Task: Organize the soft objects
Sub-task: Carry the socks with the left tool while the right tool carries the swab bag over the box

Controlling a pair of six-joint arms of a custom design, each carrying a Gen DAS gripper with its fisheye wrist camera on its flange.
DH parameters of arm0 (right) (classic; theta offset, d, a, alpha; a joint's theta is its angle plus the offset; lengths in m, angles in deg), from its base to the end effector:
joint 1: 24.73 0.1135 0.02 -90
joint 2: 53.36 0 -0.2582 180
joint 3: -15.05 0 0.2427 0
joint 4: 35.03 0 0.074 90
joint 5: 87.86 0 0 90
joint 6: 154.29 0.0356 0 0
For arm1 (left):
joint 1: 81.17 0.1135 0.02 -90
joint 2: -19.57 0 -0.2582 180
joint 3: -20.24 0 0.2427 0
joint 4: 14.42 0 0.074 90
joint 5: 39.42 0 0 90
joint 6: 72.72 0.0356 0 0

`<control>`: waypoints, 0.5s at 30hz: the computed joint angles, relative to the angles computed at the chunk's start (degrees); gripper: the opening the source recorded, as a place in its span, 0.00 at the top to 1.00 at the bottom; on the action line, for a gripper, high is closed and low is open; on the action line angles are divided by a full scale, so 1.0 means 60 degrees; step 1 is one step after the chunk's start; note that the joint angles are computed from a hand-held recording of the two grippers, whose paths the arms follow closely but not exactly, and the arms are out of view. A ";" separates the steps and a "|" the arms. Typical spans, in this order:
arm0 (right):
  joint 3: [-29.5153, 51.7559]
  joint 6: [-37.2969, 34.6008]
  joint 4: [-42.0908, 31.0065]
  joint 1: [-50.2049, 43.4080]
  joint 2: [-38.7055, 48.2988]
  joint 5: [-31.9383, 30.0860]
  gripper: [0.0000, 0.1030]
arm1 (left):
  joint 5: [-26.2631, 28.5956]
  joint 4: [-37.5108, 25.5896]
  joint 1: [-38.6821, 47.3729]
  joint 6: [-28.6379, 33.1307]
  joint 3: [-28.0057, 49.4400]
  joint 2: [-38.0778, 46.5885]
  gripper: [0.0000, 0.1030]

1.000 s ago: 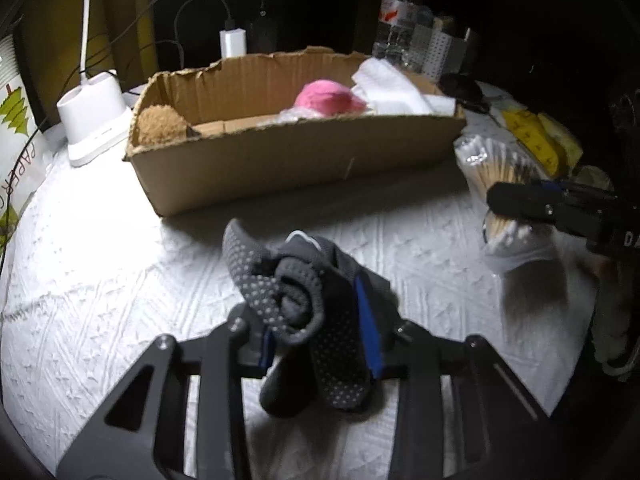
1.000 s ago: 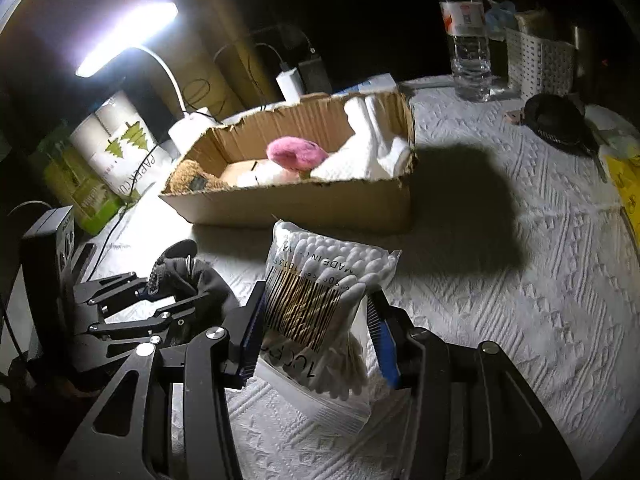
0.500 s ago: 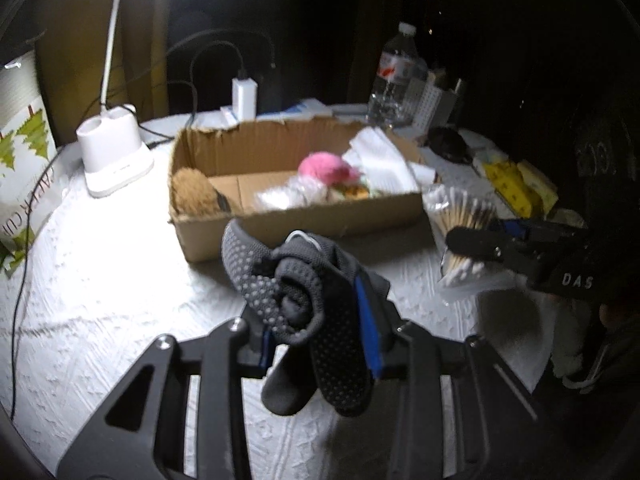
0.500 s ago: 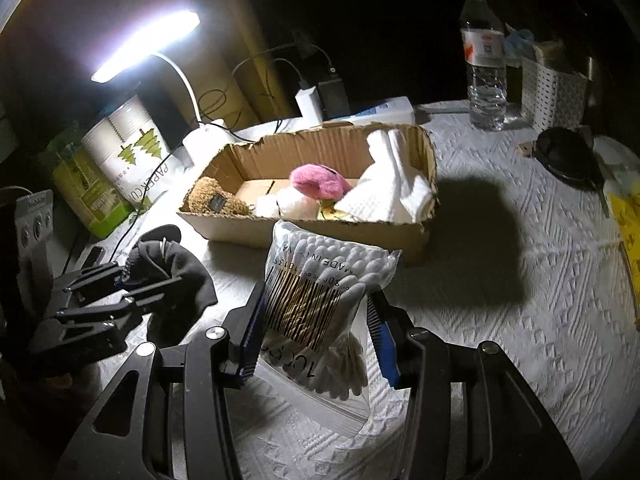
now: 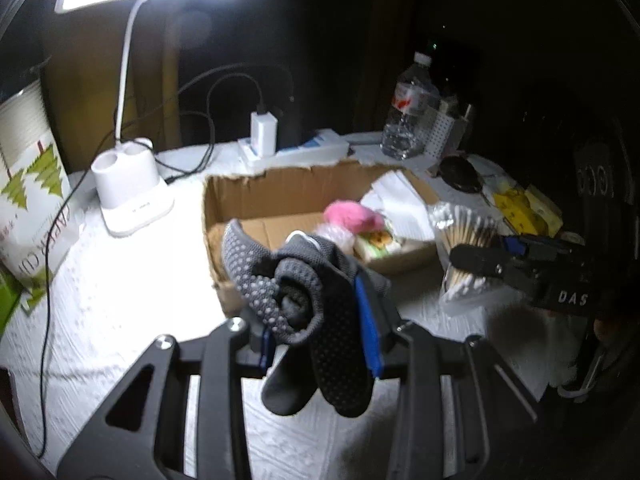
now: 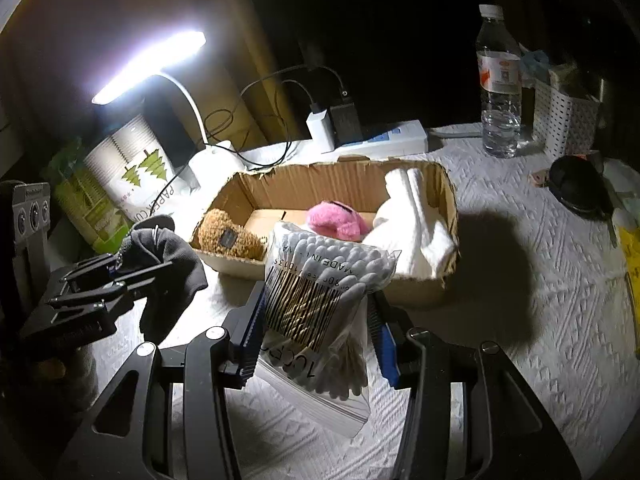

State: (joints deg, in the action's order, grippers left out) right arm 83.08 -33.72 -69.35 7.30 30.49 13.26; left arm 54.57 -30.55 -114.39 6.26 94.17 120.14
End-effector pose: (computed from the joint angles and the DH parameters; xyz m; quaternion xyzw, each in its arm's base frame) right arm 0.2543 0.1510 0.2204 0.0211 0.9360 0.0984 0.3372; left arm 0.3037 -0.2019 0.1841 0.1900 0.8959 -0.1803 0.3589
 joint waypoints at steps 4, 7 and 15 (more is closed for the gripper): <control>0.0427 -0.0199 0.0042 -0.0081 0.0412 -0.0064 0.51 | 0.0098 -0.0081 0.0247 0.0138 0.0385 0.0115 0.66; 0.0768 -0.0365 0.0084 -0.0097 0.0713 -0.0073 0.51 | 0.0120 -0.0127 0.0375 0.0244 0.0638 0.0209 0.65; 0.1812 -0.0815 0.0014 -0.0227 0.1471 -0.0136 0.51 | 0.0412 -0.0233 0.0827 0.0459 0.1563 0.0764 0.65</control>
